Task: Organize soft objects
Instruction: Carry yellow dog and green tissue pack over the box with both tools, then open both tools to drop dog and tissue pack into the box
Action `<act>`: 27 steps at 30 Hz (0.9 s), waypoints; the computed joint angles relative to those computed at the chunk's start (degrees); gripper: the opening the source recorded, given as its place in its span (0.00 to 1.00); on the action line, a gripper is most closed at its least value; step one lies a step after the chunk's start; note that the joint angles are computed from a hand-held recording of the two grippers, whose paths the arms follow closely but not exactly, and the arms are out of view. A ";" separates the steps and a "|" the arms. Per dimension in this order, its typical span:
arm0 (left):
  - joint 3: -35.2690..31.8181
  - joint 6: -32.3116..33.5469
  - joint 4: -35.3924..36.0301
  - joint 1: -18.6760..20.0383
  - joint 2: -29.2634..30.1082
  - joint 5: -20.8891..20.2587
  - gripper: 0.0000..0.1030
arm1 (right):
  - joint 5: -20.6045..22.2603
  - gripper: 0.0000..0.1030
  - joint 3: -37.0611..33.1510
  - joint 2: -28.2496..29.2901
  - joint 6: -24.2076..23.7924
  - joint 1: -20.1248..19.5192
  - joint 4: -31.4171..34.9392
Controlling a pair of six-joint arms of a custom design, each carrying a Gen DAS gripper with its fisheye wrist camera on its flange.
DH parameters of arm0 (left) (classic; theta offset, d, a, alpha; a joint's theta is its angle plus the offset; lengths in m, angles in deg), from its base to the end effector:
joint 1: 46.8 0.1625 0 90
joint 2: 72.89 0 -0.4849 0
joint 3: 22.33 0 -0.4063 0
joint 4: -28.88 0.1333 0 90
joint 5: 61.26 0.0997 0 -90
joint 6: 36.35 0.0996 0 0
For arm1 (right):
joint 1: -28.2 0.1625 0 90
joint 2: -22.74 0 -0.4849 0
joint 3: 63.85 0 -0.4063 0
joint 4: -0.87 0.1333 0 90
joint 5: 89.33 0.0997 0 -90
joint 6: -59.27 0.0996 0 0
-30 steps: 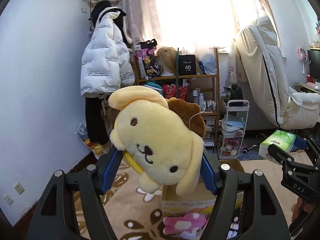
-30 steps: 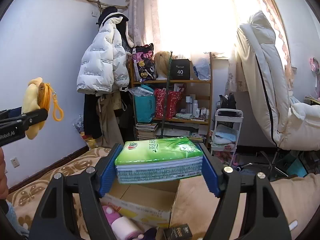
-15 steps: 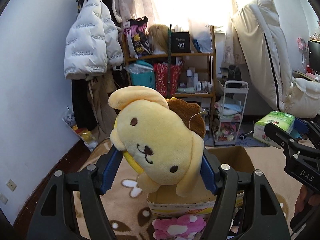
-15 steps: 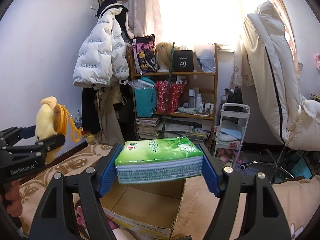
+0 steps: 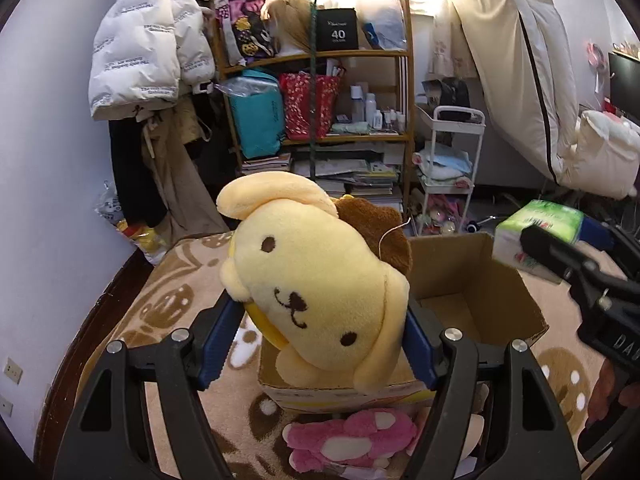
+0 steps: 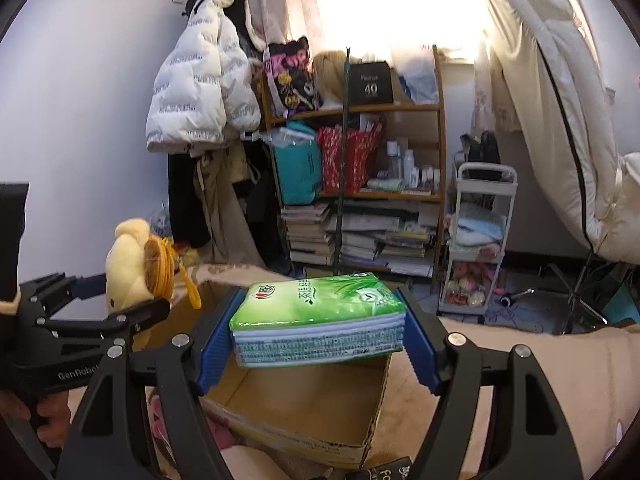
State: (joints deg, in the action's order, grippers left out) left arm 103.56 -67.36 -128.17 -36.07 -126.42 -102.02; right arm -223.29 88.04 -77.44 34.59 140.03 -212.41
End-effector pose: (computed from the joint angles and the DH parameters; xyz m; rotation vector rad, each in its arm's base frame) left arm -0.4569 -0.2990 0.0913 1.0466 2.2095 -0.8543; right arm 0.1583 -0.2227 0.3928 0.2525 -2.0467 1.4070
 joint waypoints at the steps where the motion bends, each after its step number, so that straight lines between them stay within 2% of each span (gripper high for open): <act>1: -0.11 0.09 -0.09 0.18 0.24 -0.37 0.71 | 0.61 0.76 0.32 -0.22 0.21 -0.74 0.50; 8: -0.34 -0.48 0.06 1.70 0.95 -2.90 0.75 | 6.75 0.76 2.73 -3.25 1.74 -6.11 3.03; 12: 0.00 0.31 -0.76 2.19 1.07 -3.85 0.79 | 7.36 0.77 2.97 -2.99 0.47 -6.03 0.97; 18: 0.14 -1.12 0.77 2.06 0.59 -1.89 0.89 | 10.77 0.77 2.77 -5.88 2.75 -8.66 5.71; 23: 0.17 -3.97 3.97 2.40 -0.68 -1.76 0.90 | 9.58 0.77 2.17 -5.81 3.70 -8.40 8.24; 24: 0.17 -4.59 4.97 2.37 -1.08 -1.69 0.90 | 10.31 0.80 2.09 -6.31 3.84 -8.58 9.21; 25: 0.16 -4.90 5.46 2.33 -1.36 -1.67 0.91 | 10.83 0.89 2.00 -6.61 3.97 -8.67 9.81; 27: 0.06 -5.86 7.39 2.14 -2.11 -1.03 0.95 | 9.93 0.93 2.03 -6.02 3.97 -7.78 8.67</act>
